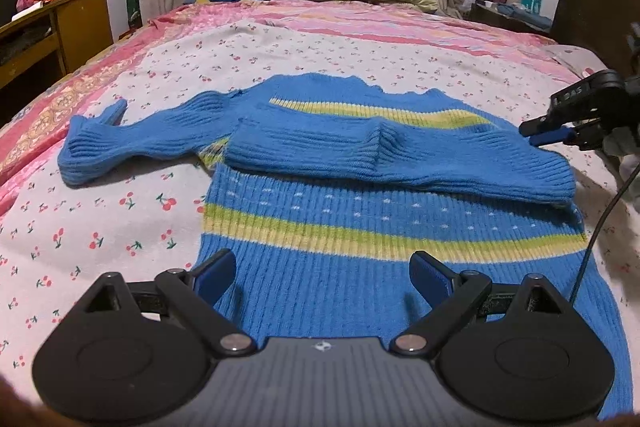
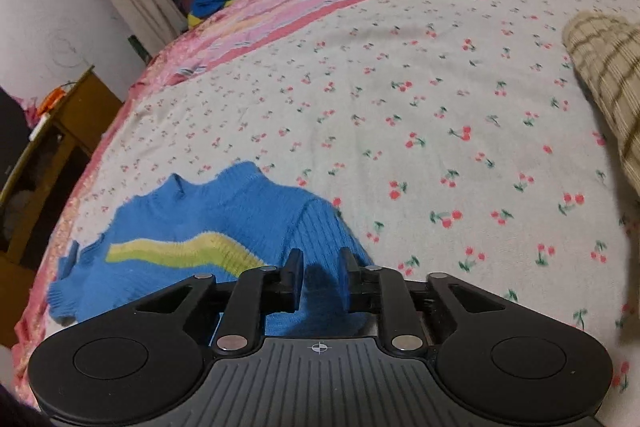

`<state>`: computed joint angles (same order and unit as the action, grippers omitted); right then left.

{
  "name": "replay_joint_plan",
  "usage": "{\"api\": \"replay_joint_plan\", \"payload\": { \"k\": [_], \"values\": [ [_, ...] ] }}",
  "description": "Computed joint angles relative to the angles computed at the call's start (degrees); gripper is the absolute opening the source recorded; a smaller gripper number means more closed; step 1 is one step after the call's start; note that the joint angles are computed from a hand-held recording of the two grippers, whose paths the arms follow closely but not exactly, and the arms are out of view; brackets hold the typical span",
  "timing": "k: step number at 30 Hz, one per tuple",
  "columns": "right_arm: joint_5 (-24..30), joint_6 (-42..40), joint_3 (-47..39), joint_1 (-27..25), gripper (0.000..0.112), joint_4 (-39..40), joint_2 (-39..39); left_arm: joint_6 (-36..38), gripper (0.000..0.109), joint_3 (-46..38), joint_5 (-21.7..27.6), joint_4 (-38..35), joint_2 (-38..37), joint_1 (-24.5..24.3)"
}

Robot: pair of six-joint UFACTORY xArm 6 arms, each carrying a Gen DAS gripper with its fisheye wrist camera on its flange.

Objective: Fold small clothes

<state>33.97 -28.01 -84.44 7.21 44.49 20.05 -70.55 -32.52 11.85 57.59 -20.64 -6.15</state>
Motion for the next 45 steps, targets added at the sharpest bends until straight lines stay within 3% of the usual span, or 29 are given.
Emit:
{"api": "replay_joint_plan", "payload": {
  "k": [3,7,11,14,22,24,25,27,31,34,36,37,40,45],
  "values": [
    [0.67,0.94,-2.08,0.43,0.024,-3.62,1.99,0.02,0.099,-0.56,-0.56,-0.41,0.47,0.09],
    [0.67,-1.35,-3.15,0.86,0.024,-2.87,3.15,-0.45,0.099,-1.34,0.48,0.71,0.91,-0.22],
    [-4.63,-4.38,-1.45,0.89,0.024,0.34,2.27,-0.38,0.099,-2.40,0.13,1.05,1.71,-0.03],
    [-0.18,-4.71,-3.80,-0.14,0.028,-0.20,3.60,-1.53,0.099,-4.45,0.26,3.71,3.35,-0.29],
    [3.87,-12.08,-6.99,-0.48,0.040,0.28,6.08,-1.52,0.099,-5.53,0.39,4.10,4.64,-0.85],
    [5.69,-13.59,-7.30,-0.76,0.035,0.54,5.94,-1.30,0.099,-5.85,0.53,3.87,5.13,-0.93],
    [6.05,-13.85,-7.07,-0.77,0.023,0.29,5.66,-1.21,0.099,-6.02,0.60,3.68,5.31,-1.02],
    [5.86,-12.79,-6.22,-0.65,0.009,-0.63,4.83,-1.30,0.099,-6.50,0.66,3.92,5.76,-1.11],
    [-0.10,-9.46,-3.68,0.29,0.006,-4.39,2.29,-3.43,0.099,-8.89,0.94,7.38,7.54,-1.41],
    [-3.40,-3.98,-5.21,0.33,0.005,-11.03,2.73,-6.88,0.099,-11.80,1.69,12.04,9.96,-1.74],
    [-2.81,-0.36,-7.11,0.15,0.006,-14.83,3.91,-8.23,0.099,-13.74,2.22,13.90,12.18,-1.76],
    [-1.52,1.08,-8.21,0.22,0.006,-16.64,4.73,-7.70,0.099,-14.42,2.48,13.52,13.18,-1.68],
    [-5.17,5.40,-6.24,1.79,0.009,-24.23,5.02,-3.58,0.099,-15.35,3.85,9.26,15.52,-1.54],
    [-7.50,8.60,-4.43,2.23,0.014,-25.29,4.43,-4.09,0.099,-13.95,5.07,8.48,14.90,-0.24]
  ]
}}
